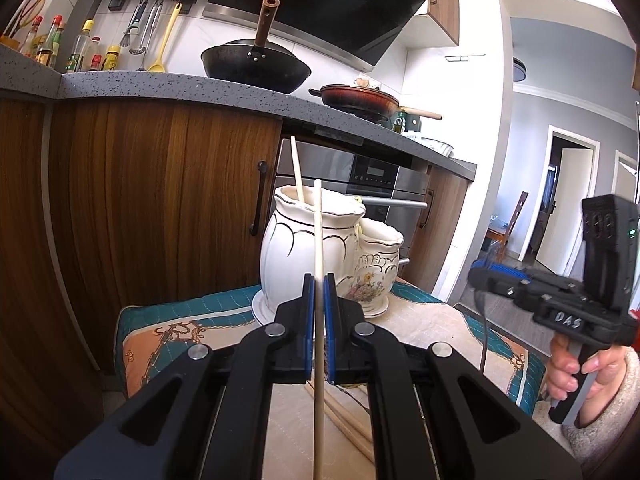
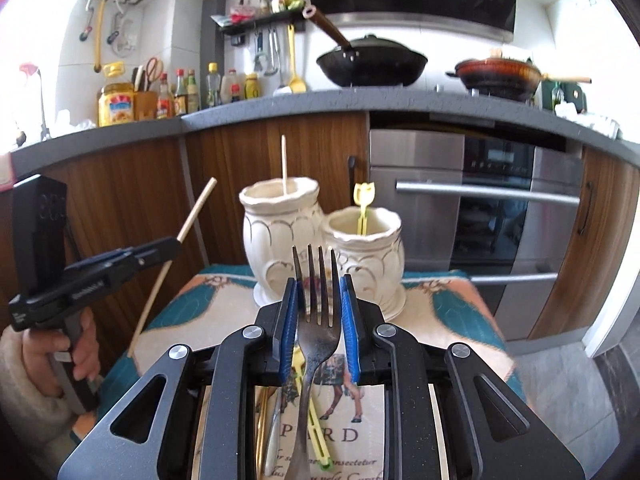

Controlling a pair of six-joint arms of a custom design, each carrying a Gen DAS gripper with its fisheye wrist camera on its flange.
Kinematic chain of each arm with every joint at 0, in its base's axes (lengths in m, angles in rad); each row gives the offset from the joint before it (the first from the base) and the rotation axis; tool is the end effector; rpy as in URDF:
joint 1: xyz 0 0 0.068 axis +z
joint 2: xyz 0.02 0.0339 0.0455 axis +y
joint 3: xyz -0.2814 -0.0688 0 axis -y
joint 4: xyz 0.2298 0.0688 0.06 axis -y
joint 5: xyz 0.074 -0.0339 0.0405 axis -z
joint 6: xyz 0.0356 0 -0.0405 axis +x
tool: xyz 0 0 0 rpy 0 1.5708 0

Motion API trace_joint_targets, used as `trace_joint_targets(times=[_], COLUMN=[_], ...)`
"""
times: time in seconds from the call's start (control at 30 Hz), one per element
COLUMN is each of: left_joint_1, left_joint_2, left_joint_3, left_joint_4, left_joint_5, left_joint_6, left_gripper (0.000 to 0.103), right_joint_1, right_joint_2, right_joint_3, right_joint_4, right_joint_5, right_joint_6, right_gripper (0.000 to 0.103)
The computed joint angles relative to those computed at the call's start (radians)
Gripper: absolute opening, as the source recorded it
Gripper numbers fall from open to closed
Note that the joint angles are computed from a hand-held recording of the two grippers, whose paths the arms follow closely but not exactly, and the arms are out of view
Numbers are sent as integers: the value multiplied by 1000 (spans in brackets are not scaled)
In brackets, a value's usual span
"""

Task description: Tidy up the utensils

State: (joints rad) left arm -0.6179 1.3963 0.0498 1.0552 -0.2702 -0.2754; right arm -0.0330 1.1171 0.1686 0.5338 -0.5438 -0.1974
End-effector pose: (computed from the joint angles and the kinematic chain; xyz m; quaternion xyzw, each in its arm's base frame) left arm 0.1559 -0.0991 0.1488 0.0562 0.7970 -0.1581 0.5802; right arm 0.1755 0.0126 0.1726 -0.2125 0.7920 0.1629 0.5487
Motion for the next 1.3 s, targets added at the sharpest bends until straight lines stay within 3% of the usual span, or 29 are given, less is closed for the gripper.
trace_joint_targets(times=[0.2, 0.3, 0.5, 0.7, 0.93, 1.13, 1.3], left_joint_1=[-6, -8, -7, 10, 20, -3, 44], left_joint_2=[2, 3, -8, -149, -202, -171, -163], left_joint_3=[-3, -5, -9, 42, 166, 220, 261], left_joint_4=[10, 14, 16, -95, -201, -222, -474], left_joint_5=[-9, -13, -14, -9, -35, -58, 16], left_joint_6=[-1, -2, -6, 12, 86, 146, 110], left_gripper=[4, 4, 4, 4, 0, 0, 0], right_joint_1=[16, 34, 74, 83, 65, 37, 11], right_joint_2=[-107, -136, -188, -280, -219, -149, -87], right_joint_3=[-23, -29, -10, 82, 186, 215, 199], right_joint_4=[-18, -16, -87, -177, -90, -20, 2], right_joint_5=[15, 36, 88, 135, 164, 137, 104], right_joint_6=[2, -6, -33, -11, 83, 125, 102], right_gripper=[18, 4, 3, 3, 3, 3, 3])
